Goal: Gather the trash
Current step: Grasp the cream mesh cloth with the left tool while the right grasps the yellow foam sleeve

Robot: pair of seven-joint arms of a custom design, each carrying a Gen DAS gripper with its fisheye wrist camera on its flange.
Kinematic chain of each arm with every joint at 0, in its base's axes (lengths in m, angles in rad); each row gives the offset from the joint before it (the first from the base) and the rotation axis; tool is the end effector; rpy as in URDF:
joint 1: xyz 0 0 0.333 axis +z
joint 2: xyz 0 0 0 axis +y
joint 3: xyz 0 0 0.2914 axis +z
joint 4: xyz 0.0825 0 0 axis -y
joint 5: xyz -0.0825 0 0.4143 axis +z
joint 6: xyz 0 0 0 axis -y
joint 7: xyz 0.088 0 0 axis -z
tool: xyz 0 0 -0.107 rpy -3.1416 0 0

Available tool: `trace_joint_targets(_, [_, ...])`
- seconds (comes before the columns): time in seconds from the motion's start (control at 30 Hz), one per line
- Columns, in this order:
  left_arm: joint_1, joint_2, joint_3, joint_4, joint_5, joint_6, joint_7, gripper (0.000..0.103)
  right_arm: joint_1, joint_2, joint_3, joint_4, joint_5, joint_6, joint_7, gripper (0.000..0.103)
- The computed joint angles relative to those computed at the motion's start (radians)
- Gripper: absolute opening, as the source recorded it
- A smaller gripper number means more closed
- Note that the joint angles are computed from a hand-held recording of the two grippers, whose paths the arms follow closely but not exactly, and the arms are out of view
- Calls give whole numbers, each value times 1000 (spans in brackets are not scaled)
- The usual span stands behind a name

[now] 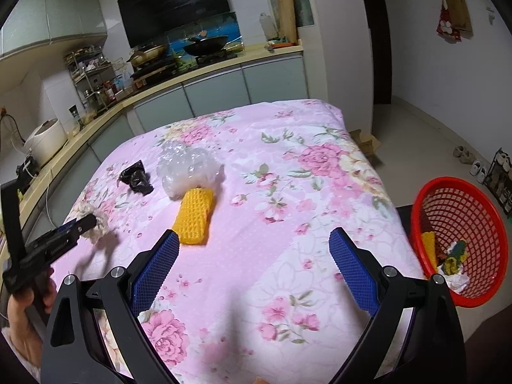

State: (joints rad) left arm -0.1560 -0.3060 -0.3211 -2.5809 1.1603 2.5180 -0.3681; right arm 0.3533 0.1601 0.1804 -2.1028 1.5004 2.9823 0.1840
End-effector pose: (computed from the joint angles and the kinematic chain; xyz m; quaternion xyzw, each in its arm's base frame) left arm 0.4148 -0.2166 0.3359 -0.7921 0.4478 -0.2341 0.3425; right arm 0.5481 0.2412 0.3336 -0.7721 0.4688 -0.1120 0.4141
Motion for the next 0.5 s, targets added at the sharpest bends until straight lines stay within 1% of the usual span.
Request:
trace_joint_targets(0.1, [-8, 2, -6, -9, -7, -9, -9, 39, 12, 30, 10, 26, -28, 10, 2, 92])
trace_joint_targets(0.27, [-6, -15, -3, -42, -5, 13, -46, 39, 19, 93, 31, 81, -165, 24, 90, 92])
trace_joint_targets(0.33, [-1, -21, -3, -52, 3, 24, -64, 39, 21, 120, 39, 102, -239, 33, 148, 92])
trace_joint_targets(0.4, [4, -27, -4, -60, 11, 33, -80, 39, 31, 156, 38, 134, -339, 29, 234, 92])
trace_joint_targets(0.5, [8, -34, -7, -66, 13, 26, -89, 39, 45, 206, 42, 178, -449, 37, 325, 92])
